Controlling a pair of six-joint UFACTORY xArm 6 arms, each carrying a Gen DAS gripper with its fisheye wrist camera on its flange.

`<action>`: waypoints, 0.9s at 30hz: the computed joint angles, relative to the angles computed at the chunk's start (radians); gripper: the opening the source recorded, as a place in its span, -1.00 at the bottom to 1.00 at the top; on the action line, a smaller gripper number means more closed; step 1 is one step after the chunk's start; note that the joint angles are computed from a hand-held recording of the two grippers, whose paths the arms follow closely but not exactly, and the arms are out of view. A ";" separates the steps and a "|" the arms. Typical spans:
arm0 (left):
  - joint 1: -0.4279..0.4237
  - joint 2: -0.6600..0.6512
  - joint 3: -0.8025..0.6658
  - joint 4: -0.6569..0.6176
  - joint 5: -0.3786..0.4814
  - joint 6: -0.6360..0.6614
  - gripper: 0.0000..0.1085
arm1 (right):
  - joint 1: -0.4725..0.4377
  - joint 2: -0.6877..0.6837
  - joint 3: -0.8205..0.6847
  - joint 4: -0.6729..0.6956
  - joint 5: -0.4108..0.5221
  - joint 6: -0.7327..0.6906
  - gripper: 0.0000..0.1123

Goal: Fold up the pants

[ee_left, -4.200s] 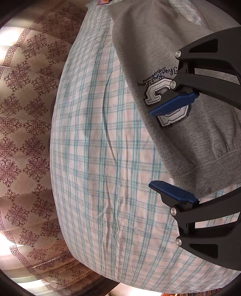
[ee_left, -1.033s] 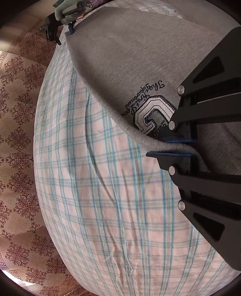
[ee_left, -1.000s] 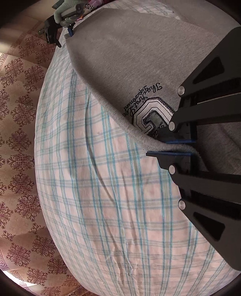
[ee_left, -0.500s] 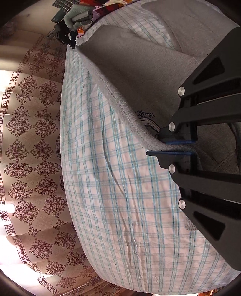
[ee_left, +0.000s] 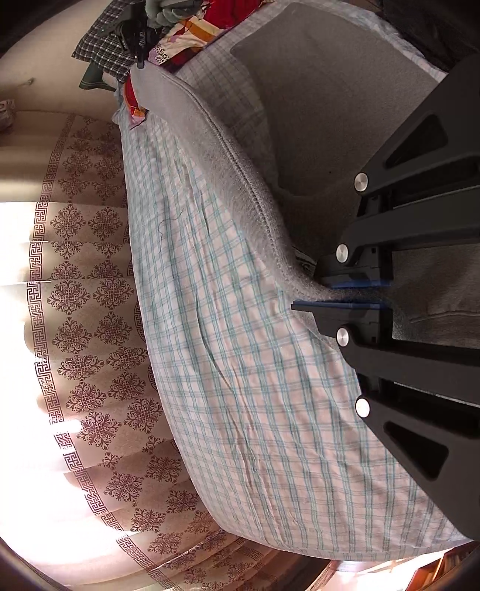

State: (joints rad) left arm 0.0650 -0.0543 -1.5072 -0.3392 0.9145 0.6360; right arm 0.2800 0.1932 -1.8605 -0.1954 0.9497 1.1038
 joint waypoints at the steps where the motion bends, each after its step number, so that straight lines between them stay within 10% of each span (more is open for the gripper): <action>1: 0.001 -0.041 0.045 0.005 -0.002 0.010 -0.90 | 0.012 -0.080 0.103 -0.021 -0.033 0.033 -0.92; 14: 0.030 -0.415 0.504 0.074 -0.016 0.134 -0.90 | 0.212 -0.813 1.001 -0.147 -0.113 0.509 -0.93; 21: 0.015 -0.480 0.587 0.101 -0.076 0.134 -0.90 | 0.261 -0.898 1.097 -0.207 -0.119 0.592 -0.93; 27: 0.048 -0.539 0.595 0.084 -0.062 0.188 -0.90 | 0.392 -0.934 0.978 -0.359 0.125 0.604 -0.98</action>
State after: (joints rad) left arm 0.1131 -0.5931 -0.9121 -0.2554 0.8530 0.8241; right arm 0.6718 -0.7408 -0.8828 -0.5539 1.0746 1.7074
